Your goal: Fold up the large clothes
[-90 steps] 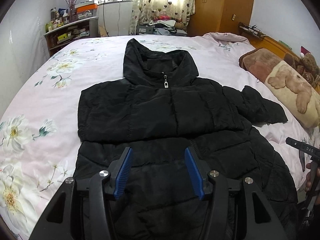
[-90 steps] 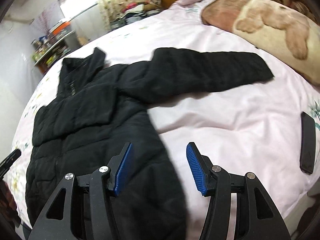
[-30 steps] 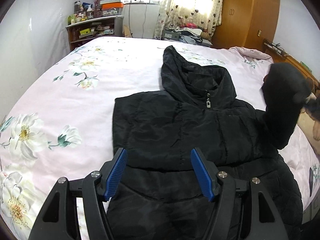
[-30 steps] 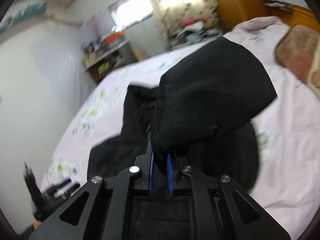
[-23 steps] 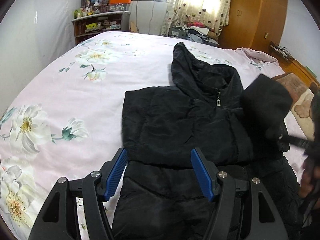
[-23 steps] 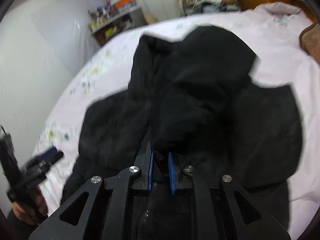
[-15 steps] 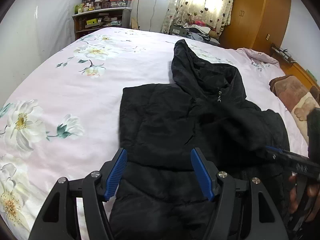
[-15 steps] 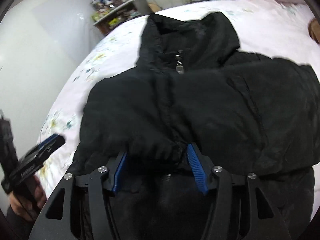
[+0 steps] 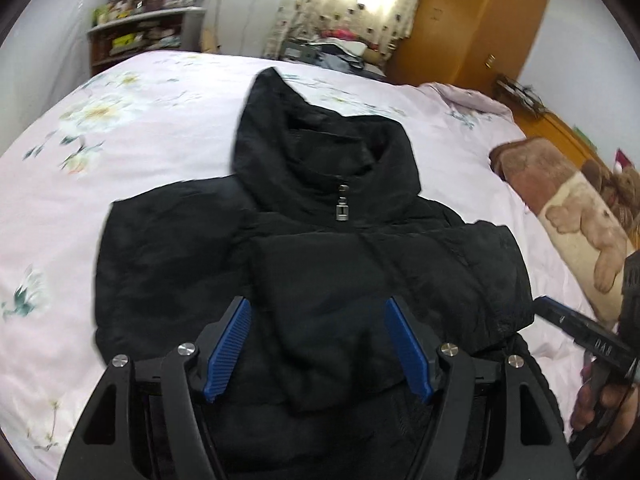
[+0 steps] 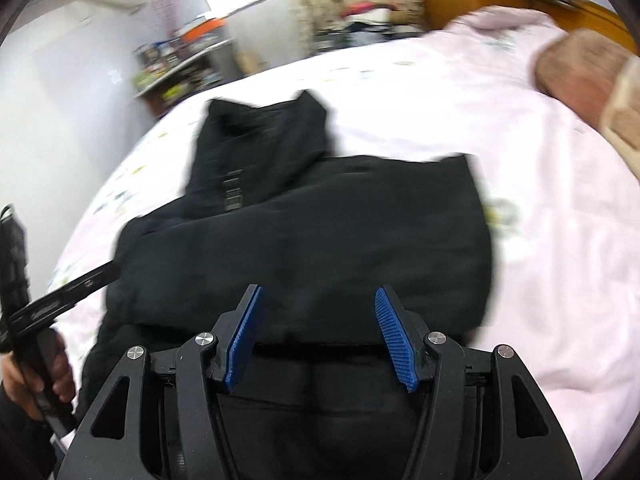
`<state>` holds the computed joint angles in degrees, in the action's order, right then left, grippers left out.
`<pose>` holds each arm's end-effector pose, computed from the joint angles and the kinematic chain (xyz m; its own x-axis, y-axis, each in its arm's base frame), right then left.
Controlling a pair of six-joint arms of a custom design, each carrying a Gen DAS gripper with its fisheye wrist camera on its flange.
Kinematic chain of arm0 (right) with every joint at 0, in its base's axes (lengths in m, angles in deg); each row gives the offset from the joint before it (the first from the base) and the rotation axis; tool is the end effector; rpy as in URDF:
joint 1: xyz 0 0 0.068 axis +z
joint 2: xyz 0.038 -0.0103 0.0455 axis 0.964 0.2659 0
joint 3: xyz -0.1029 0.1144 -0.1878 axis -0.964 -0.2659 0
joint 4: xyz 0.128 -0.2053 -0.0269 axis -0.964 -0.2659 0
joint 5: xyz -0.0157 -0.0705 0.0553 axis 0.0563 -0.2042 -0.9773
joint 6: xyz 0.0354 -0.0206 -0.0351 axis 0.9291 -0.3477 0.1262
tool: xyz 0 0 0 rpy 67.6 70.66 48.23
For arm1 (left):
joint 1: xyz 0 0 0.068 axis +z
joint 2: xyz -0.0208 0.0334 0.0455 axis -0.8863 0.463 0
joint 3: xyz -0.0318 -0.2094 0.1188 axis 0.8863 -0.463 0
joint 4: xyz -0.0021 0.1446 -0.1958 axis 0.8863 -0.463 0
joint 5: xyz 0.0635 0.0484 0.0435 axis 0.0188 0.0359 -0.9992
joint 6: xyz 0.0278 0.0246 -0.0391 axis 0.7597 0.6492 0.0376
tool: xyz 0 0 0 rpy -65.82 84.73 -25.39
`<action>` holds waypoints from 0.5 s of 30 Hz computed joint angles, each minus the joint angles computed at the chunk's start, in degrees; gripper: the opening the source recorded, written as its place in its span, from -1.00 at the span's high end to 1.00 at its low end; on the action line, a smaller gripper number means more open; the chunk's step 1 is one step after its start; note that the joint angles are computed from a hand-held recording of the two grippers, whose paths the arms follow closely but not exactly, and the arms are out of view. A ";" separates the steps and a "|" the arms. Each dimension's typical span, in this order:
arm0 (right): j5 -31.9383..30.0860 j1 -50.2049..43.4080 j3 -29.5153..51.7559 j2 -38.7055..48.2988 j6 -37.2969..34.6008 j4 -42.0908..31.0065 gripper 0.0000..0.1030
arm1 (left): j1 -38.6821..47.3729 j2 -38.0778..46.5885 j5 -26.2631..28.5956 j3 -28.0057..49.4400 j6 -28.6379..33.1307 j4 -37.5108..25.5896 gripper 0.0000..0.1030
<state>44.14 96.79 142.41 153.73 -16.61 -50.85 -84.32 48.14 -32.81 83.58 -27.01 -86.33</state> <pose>0.3244 0.1388 0.1874 -0.7865 -0.1133 -0.6071 -0.3221 0.9140 0.2467 0.2476 -0.0922 0.1745 -0.7204 -0.2819 -0.6337 -0.1654 0.9572 -0.2377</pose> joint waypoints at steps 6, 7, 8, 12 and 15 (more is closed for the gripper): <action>0.13 -5.64 0.01 2.98 -0.74 1.97 -0.01 | 1.14 14.98 -3.65 4.53 -0.25 2.77 -0.39; 0.93 -5.42 1.34 5.15 -0.87 1.50 0.16 | 0.83 16.52 -5.38 4.87 0.62 3.15 -0.39; 1.62 -4.99 2.39 6.99 -0.75 0.98 0.22 | 0.18 18.21 -7.56 5.70 1.66 3.06 -0.40; 4.43 -2.84 2.82 12.56 -1.01 3.20 0.32 | -1.87 22.46 -12.57 8.01 4.39 3.87 -0.41; 7.74 -1.02 2.60 14.39 -2.01 4.66 0.32 | -1.14 23.15 -11.72 6.20 4.81 7.27 -0.45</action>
